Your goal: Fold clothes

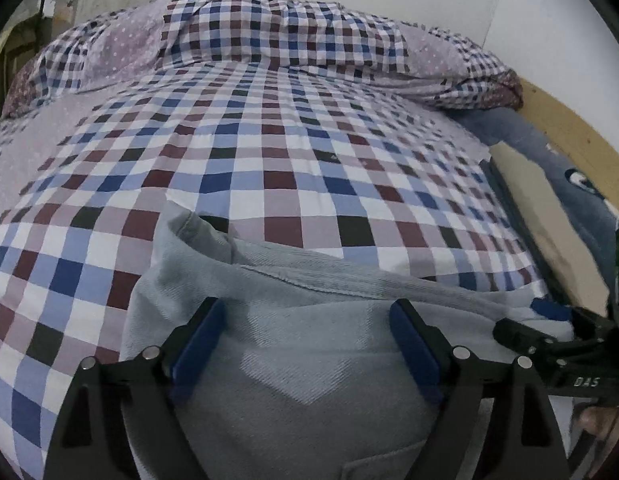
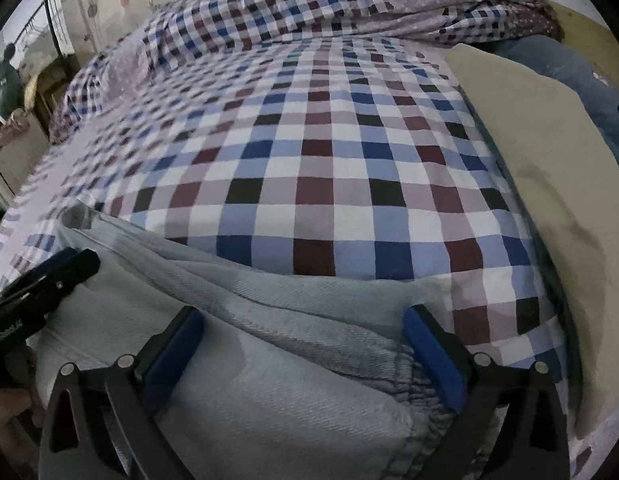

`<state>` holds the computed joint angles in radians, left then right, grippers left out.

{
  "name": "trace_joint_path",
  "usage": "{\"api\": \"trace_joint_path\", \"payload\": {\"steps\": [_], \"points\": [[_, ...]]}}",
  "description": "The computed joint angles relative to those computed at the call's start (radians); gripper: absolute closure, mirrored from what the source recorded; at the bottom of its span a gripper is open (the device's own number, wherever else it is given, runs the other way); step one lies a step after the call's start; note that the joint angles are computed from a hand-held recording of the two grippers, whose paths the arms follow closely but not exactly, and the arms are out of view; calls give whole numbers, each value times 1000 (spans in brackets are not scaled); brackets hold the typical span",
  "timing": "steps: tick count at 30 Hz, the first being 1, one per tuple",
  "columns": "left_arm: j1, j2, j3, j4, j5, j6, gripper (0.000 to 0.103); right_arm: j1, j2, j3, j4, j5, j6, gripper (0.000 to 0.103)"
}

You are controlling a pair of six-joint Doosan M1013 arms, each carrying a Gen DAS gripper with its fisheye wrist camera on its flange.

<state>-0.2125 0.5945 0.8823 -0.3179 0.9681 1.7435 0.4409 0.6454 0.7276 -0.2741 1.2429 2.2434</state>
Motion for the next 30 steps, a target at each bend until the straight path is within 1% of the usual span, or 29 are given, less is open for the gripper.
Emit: {"api": "trace_joint_path", "payload": {"steps": [5, 7, 9, 11, 14, 18, 21, 24, 26, 30], "points": [[-8, 0, -10, 46, 14, -17, 15, 3, 2, -3, -10, 15, -1, 0], [-12, -4, -11, 69, 13, -23, 15, 3, 1, -5, -7, 5, 1, 0], [-18, -15, -5, 106, 8, -36, 15, -1, -8, 3, 11, -25, 8, 0], [-19, -34, 14, 122, -6, -43, 15, 2, -35, 36, 6, -91, 23, 0], [-16, -65, 44, 101, -16, -29, 15, 26, -72, 73, -53, -155, 21, 0], [-15, -125, 116, 39, -48, 48, 15, 68, -89, 84, -102, -155, -66, 0], [-27, -152, 153, 55, -52, 80, 15, 96, -105, 110, -137, -153, -103, 0], [-32, -156, 164, 73, -38, 85, 14, 105, -150, 185, -99, -152, -117, 0], [-34, -150, 168, 89, -23, 71, 12, 108, -141, 176, -91, -117, -131, 0], [-38, -151, 184, 102, -35, 57, 11, 115, -126, 173, -111, -95, -137, 0]]}}
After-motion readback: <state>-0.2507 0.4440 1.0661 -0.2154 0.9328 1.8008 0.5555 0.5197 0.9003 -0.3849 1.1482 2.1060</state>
